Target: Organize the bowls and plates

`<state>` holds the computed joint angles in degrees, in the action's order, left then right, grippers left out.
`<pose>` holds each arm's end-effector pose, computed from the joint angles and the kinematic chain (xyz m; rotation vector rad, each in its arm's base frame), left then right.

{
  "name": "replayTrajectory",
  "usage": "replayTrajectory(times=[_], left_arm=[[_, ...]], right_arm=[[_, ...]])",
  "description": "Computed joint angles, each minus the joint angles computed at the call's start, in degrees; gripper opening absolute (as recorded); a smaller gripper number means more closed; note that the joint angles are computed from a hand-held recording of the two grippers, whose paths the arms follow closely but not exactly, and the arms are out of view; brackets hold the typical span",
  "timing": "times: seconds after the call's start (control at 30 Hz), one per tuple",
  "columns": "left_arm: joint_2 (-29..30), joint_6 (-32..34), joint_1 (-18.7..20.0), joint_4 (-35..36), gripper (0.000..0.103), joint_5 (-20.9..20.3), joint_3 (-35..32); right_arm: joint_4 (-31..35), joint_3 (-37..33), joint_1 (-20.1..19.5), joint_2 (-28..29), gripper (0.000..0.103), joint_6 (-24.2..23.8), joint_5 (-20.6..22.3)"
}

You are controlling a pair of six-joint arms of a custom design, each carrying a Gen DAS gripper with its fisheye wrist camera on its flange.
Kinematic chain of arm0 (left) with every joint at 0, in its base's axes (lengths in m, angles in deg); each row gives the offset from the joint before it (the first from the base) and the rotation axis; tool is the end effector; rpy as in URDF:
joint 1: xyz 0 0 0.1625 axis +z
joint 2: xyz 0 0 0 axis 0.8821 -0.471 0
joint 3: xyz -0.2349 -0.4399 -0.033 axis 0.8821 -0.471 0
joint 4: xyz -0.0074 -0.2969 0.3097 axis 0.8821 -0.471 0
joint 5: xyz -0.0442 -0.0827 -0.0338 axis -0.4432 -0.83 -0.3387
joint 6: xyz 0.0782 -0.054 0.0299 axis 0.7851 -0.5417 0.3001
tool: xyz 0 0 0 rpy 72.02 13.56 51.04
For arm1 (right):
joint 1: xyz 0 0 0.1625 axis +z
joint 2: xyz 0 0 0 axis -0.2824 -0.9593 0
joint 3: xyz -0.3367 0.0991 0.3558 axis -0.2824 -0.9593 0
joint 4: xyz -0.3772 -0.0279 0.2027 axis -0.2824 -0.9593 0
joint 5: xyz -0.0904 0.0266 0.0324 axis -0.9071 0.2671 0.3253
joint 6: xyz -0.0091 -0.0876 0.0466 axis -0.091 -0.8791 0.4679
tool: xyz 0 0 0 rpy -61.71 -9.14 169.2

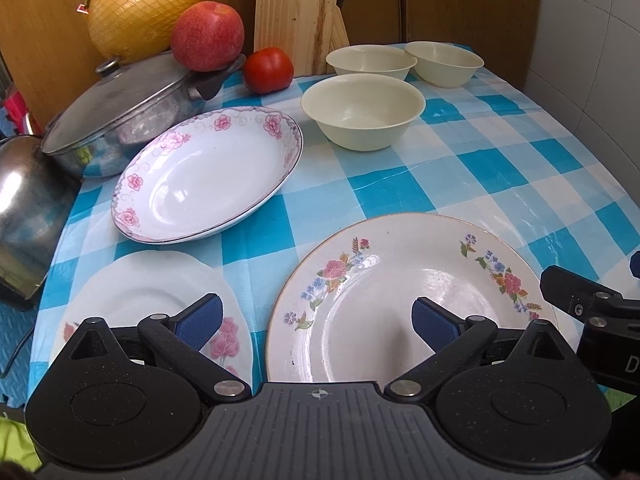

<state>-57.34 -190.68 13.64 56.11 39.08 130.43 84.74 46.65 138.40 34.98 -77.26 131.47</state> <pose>0.0237 -0.6550 0.2772 1.0203 2.2101 -0.4694 0.3919 -0.5535 -0.1488 -0.2759 -2.0124 1.1809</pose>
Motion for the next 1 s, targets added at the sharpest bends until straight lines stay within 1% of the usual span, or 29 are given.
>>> replayTrajectory(times=[0.07,0.2,0.23,0.4,0.5,0.6,0.8,0.87,0.9,0.93,1.0], left_arm=[[0.4,0.2,0.0,0.2,0.102,-0.3,-0.2],[1.5,0.2,0.1,1.9,0.100,-0.3,-1.3],[2.0,-0.2,0.2,3.1,0.100,0.0,-2.0],[2.6,0.2,0.2,4.2,0.099,1.4,-2.4],[3.2,-0.5,0.3,6.0,0.099,2.0,-3.3],[3.6,-0.7,0.3,6.7,0.100,2.1,-3.8],[4.0,-0.4,0.2,7.4,0.101,2.2,-4.3],[4.1,-0.5,0.1,7.5,0.101,2.2,-4.3],[4.2,-0.5,0.0,7.5,0.100,2.1,-4.3],[4.3,-0.4,-0.1,7.5,0.100,2.1,-4.3],[4.6,-0.1,-0.2,7.7,0.100,2.4,-4.5]], right_arm=[[0.7,0.6,-0.3,-0.3,0.096,1.5,-1.2],[0.8,1.2,-0.6,-0.5,0.091,2.5,-1.8],[0.2,1.7,-0.8,-0.7,0.089,2.4,-2.4],[1.1,2.6,-1.4,-1.2,0.081,4.4,-5.2],[0.8,3.3,-1.7,-1.6,0.074,4.1,-7.2],[0.2,3.4,-1.6,-1.6,0.069,2.7,-8.0],[-2.6,5.3,-1.7,-2.6,0.054,0.7,-11.1],[-3.7,6.0,-1.8,-3.2,0.044,0.3,-12.5],[-4.0,6.5,-2.0,-3.5,0.042,0.3,-13.3],[-4.5,7.0,-2.2,-3.9,0.035,0.2,-14.3],[-6.0,8.4,-2.8,-4.9,0.026,0.7,-17.2]])
